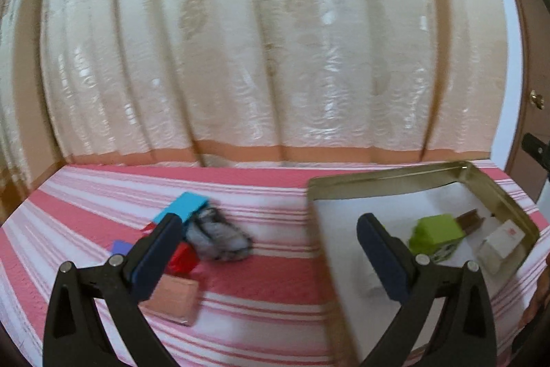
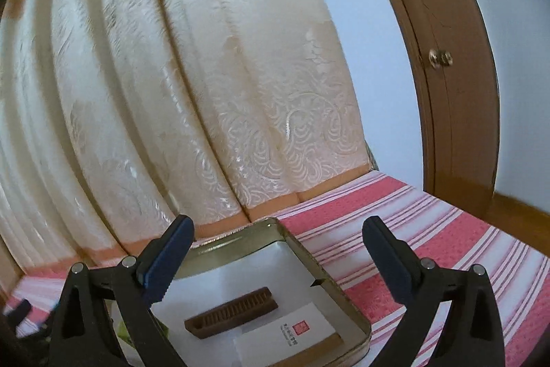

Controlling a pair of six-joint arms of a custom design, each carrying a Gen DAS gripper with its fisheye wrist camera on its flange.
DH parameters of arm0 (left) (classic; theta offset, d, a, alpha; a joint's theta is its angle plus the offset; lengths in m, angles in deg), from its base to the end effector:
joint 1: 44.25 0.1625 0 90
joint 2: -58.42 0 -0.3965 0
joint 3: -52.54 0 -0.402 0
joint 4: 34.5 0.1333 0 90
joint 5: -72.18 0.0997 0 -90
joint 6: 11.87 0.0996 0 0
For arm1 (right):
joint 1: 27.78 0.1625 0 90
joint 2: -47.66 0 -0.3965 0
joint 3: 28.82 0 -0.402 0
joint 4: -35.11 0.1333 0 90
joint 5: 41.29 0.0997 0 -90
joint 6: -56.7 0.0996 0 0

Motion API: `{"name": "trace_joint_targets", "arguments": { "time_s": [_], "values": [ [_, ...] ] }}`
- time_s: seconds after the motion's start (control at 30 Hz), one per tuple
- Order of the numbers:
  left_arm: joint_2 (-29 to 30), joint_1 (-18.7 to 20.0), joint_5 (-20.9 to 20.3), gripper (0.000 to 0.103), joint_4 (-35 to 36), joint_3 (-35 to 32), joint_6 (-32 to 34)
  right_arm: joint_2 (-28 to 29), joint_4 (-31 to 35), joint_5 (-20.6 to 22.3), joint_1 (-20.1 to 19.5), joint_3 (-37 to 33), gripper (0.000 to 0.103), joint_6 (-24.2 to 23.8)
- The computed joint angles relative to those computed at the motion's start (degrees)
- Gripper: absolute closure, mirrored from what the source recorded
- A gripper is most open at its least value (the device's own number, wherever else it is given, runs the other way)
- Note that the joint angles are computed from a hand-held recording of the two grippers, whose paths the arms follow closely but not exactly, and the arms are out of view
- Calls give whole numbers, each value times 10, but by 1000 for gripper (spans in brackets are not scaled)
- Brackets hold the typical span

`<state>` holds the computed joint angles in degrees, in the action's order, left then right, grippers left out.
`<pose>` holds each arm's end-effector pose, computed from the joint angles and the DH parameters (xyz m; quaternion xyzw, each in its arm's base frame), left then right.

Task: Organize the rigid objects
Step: 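Move both grippers back toward the remaining blocks on the bed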

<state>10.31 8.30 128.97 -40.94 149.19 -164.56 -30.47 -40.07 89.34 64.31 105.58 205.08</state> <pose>-0.1706 -0.5317 0.0266 0.3710 0.8017 -0.4106 0.2258 0.0833 -0.4058 0.1464 -0.1123 -0.6037 0.6864 0.3896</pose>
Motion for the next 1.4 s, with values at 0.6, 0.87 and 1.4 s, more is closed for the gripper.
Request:
{"name": "trace_joint_targets", "arguments": {
  "time_s": [0.6, 0.87, 1.4],
  "values": [
    [-28, 21, 12, 0, 2, 17, 10, 76, -41, 56, 41, -9, 3, 23],
    [-44, 34, 30, 0, 12, 24, 24, 133, -180, 103, 73, -9, 3, -74],
    [-67, 73, 46, 0, 34, 8, 51, 231, -220, 134, 130, -68, 3, -97]
  ]
}}
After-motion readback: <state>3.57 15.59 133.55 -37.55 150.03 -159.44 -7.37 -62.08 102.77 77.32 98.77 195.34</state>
